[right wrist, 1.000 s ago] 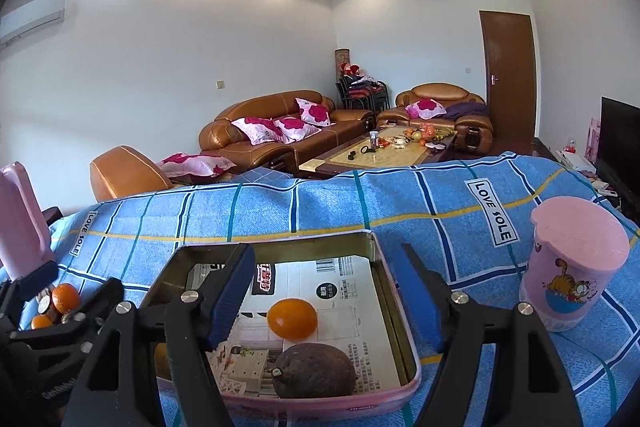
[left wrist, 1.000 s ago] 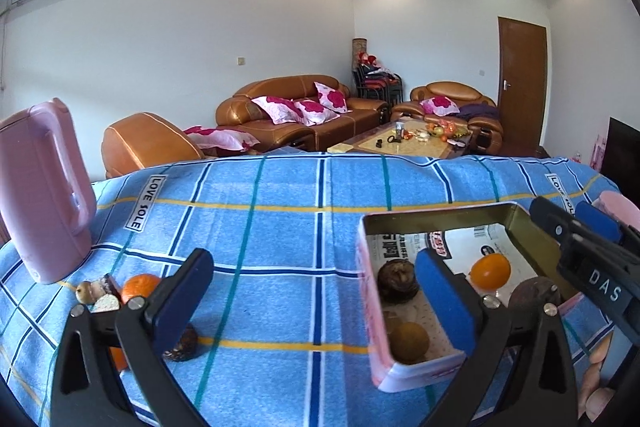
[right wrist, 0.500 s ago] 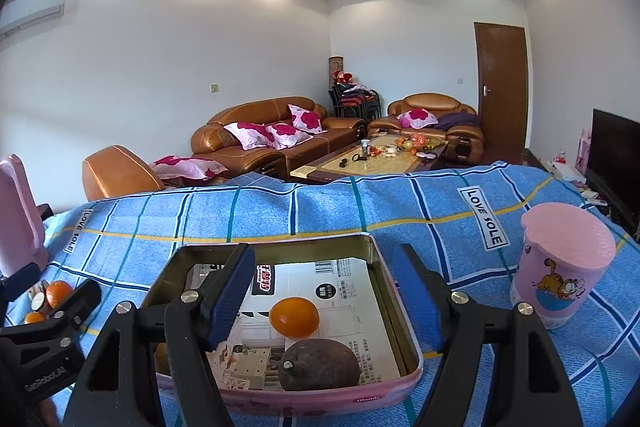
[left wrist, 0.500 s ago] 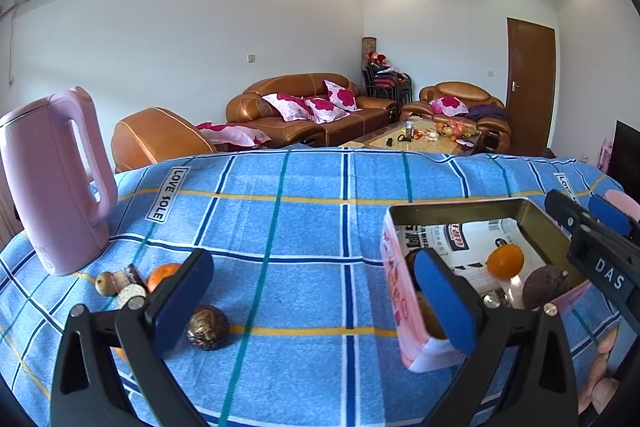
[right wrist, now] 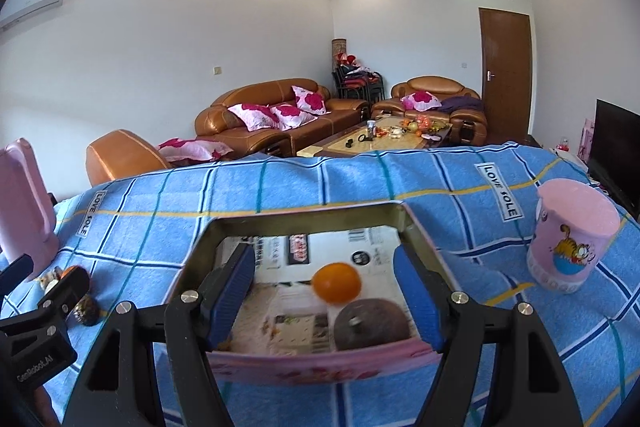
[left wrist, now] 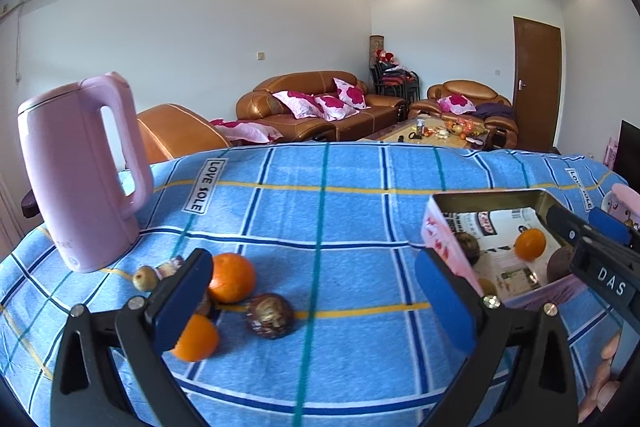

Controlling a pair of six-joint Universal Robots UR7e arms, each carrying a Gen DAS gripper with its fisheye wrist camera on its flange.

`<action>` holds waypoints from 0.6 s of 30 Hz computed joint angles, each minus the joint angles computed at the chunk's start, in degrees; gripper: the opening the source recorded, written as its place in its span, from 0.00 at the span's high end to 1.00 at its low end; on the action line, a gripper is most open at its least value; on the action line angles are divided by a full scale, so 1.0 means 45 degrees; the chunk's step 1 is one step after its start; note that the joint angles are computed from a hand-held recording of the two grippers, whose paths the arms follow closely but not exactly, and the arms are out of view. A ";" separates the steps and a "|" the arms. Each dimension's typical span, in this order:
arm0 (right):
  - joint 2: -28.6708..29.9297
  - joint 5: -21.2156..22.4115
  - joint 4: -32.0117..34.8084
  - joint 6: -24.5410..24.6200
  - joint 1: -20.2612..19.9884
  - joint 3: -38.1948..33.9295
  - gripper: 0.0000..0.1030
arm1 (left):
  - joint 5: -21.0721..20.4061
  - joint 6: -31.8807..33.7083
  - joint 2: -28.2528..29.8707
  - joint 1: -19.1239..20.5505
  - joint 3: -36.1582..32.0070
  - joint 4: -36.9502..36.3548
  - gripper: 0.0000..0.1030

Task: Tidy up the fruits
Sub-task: 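Move both grippers back toward the remaining fruit pile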

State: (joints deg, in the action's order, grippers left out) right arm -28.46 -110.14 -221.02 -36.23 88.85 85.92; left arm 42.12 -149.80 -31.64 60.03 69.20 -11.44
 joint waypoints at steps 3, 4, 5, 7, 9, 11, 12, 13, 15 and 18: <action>0.0091 -0.0046 0.0283 0.0248 0.0154 0.0065 0.29 | -0.0007 0.0069 -0.0223 0.0100 0.0202 -0.0026 0.00; 0.0138 -0.0069 0.0341 0.0289 0.0208 0.0061 0.29 | -0.0005 0.0096 -0.0309 0.0147 0.0270 -0.0047 0.00; 0.0212 -0.0086 0.0324 0.0323 0.0278 0.0054 0.29 | -0.0002 0.0098 -0.0383 0.0185 0.0324 -0.0073 0.00; 0.0335 -0.0061 0.0308 0.0393 0.0380 0.0020 0.29 | -0.0021 0.0057 -0.0580 0.0301 0.0466 -0.0120 0.00; 0.0506 -0.0060 0.0437 0.0465 0.0524 -0.0086 0.29 | -0.0044 0.0013 -0.0687 0.0392 0.0476 -0.0085 0.00; 0.0670 -0.0105 0.0576 0.0453 0.0660 -0.0202 0.29 | -0.0058 -0.0082 -0.0855 0.0512 0.0551 -0.0058 0.00; 0.0771 -0.0095 0.0634 0.0456 0.0735 -0.0272 0.29 | -0.0081 -0.0098 -0.0913 0.0561 0.0564 -0.0032 0.00; 0.0822 -0.0085 0.0689 0.0476 0.0780 -0.0305 0.29 | -0.0116 -0.0076 -0.0960 0.0596 0.0576 -0.0024 0.00; 0.1011 -0.0088 0.0911 0.0587 0.0924 -0.0466 0.29 | -0.0228 0.0095 -0.1058 0.0671 0.0619 -0.0099 0.00; 0.1276 -0.0036 0.1154 0.0776 0.1101 -0.0705 0.29 | -0.0306 0.0327 -0.1286 0.0846 0.0725 -0.0211 0.00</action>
State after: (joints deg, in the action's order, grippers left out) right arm -22.72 -110.30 -215.83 -32.74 93.81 82.75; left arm 40.74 -148.33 -37.42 63.83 72.46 -12.39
